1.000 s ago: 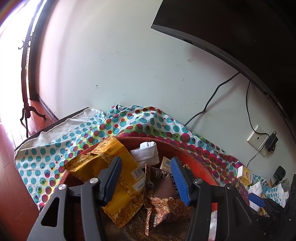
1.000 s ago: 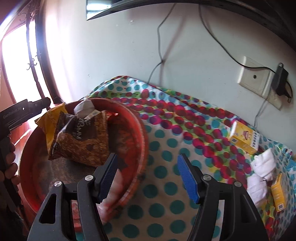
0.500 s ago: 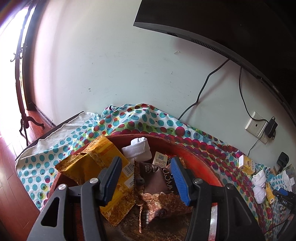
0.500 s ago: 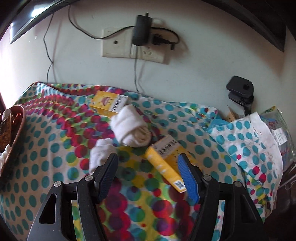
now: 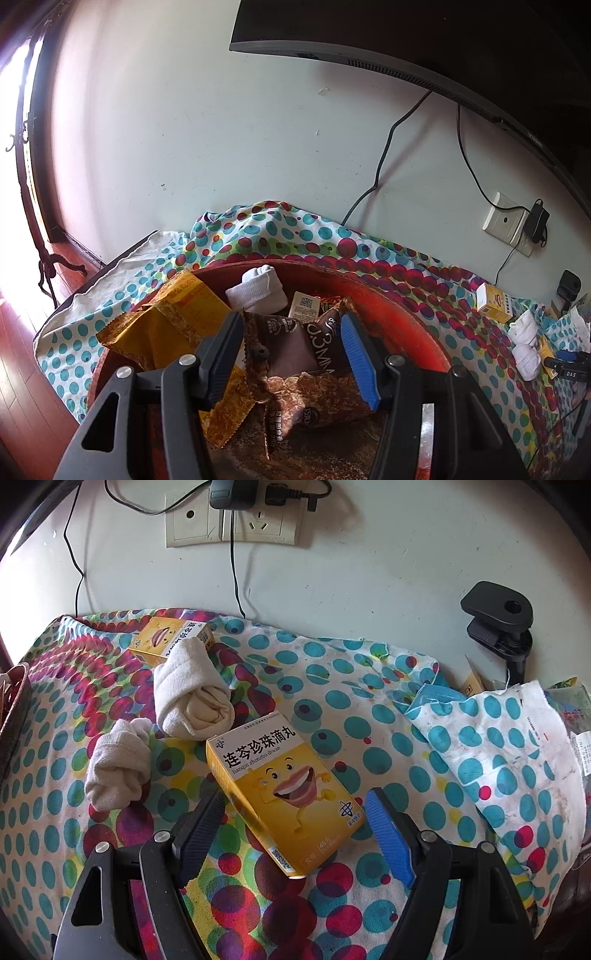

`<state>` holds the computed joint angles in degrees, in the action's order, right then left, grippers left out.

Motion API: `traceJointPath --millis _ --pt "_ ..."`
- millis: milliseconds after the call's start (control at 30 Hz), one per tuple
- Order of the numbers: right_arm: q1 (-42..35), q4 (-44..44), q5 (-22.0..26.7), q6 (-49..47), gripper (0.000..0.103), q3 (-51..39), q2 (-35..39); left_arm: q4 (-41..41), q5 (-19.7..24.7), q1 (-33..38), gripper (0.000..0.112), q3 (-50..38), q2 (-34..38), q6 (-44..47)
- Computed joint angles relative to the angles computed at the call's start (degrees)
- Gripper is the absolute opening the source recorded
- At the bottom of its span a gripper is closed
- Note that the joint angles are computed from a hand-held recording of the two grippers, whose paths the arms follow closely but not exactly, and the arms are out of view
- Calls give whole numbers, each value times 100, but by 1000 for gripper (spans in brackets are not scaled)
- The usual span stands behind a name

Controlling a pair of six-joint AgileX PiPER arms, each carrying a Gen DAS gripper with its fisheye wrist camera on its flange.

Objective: Organize objects
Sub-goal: 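Move right tool to the yellow medicine box while left tool moves to white socks, then grasp the yellow medicine box with right tool while left tool grasps a white sock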

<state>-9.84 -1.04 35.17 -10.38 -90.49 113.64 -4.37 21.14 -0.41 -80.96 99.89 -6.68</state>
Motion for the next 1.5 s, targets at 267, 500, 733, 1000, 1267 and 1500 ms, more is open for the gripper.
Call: traceJointPath --millis 267,500,733,1000,1267,1500 --pt "-151 795 -498 -531 69 319 -94 1571 -97 -598 56 146 -121 -1132" --pt "-85 1083 -1194 -507 62 1021 -435 1874 -125 -1238 57 257 -248 -989" --pt "-130 1751 -1434 -1339 63 1241 -495 1093 444 -1932 58 -219 23 -114" --pt "-467 3054 -1006 -2512 68 912 -241 597 1312 -2718 58 -1575 867 -120" --pt "-584 3540 -789 -2776 54 889 -191 1263 2647 -3457 58 -3744 2245 -910" --pt "-425 3759 -1034 -2674 29 1426 -551 1296 3509 -3680 58 -5217 3178 -1099"
